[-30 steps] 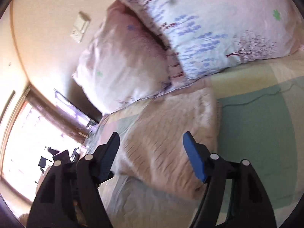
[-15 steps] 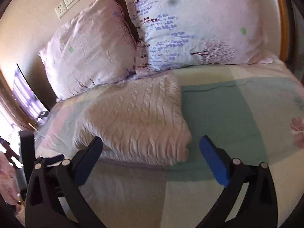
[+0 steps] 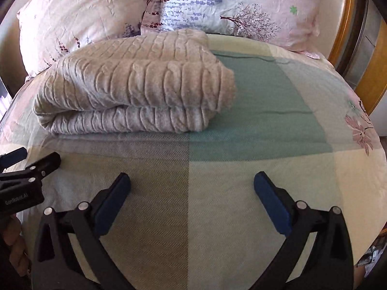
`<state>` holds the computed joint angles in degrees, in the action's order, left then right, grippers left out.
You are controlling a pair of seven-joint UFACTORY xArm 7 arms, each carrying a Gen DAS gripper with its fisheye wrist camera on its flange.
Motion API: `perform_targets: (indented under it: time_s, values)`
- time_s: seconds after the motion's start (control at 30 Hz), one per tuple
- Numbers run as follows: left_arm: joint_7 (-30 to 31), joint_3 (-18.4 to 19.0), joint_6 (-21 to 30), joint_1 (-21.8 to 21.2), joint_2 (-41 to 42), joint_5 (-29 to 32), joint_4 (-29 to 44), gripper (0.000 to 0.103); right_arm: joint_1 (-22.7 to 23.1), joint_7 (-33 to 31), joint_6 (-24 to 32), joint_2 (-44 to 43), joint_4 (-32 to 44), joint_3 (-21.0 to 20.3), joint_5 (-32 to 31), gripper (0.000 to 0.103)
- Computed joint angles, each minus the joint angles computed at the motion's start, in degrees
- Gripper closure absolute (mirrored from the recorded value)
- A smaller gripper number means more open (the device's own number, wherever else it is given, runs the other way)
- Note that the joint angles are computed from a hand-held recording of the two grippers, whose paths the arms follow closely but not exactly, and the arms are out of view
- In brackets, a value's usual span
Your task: Fold small clothes
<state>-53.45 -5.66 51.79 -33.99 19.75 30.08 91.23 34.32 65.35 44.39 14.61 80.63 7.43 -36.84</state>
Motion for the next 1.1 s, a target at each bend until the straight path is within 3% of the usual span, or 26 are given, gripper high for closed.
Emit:
perform_targets:
  time_s: [1.1]
  values:
    - [-0.15,0.16,0.55,-0.05,0.26,0.04,0.54,0.001,0.02,0.41,-0.17,-0.23,-0.30,0.02,-0.63,0.002]
